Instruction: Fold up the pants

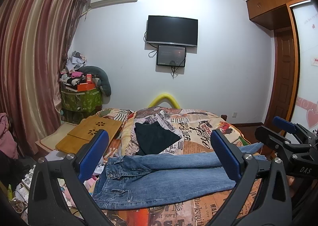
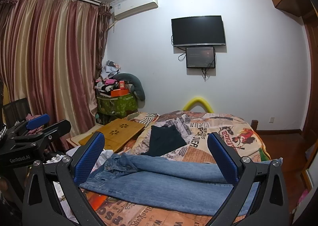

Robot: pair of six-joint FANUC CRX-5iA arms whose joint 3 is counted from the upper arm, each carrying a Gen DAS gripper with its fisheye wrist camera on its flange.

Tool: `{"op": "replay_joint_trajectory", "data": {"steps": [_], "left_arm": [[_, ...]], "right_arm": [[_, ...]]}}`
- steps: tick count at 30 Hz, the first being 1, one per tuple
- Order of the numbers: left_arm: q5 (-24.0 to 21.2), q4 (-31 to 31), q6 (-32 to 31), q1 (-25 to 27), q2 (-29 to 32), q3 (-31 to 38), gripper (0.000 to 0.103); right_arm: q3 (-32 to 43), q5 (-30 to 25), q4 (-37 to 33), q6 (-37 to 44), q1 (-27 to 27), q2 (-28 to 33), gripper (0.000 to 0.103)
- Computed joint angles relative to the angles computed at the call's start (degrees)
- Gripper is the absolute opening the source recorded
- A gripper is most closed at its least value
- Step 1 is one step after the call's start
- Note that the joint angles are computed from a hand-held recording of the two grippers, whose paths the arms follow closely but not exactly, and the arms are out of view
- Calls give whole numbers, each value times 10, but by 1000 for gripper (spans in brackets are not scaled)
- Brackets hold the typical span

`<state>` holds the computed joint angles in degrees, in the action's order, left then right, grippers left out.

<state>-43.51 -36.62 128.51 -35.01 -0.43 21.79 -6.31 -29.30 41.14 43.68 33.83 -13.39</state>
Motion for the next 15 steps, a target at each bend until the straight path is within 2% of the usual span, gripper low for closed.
{"op": "replay_joint_trajectory", "data": {"steps": [15], "left_arm": [[-2, -17, 12, -9, 3, 0, 103]], "right_arm": [[0, 2, -1, -1, -2, 0, 103]]}}
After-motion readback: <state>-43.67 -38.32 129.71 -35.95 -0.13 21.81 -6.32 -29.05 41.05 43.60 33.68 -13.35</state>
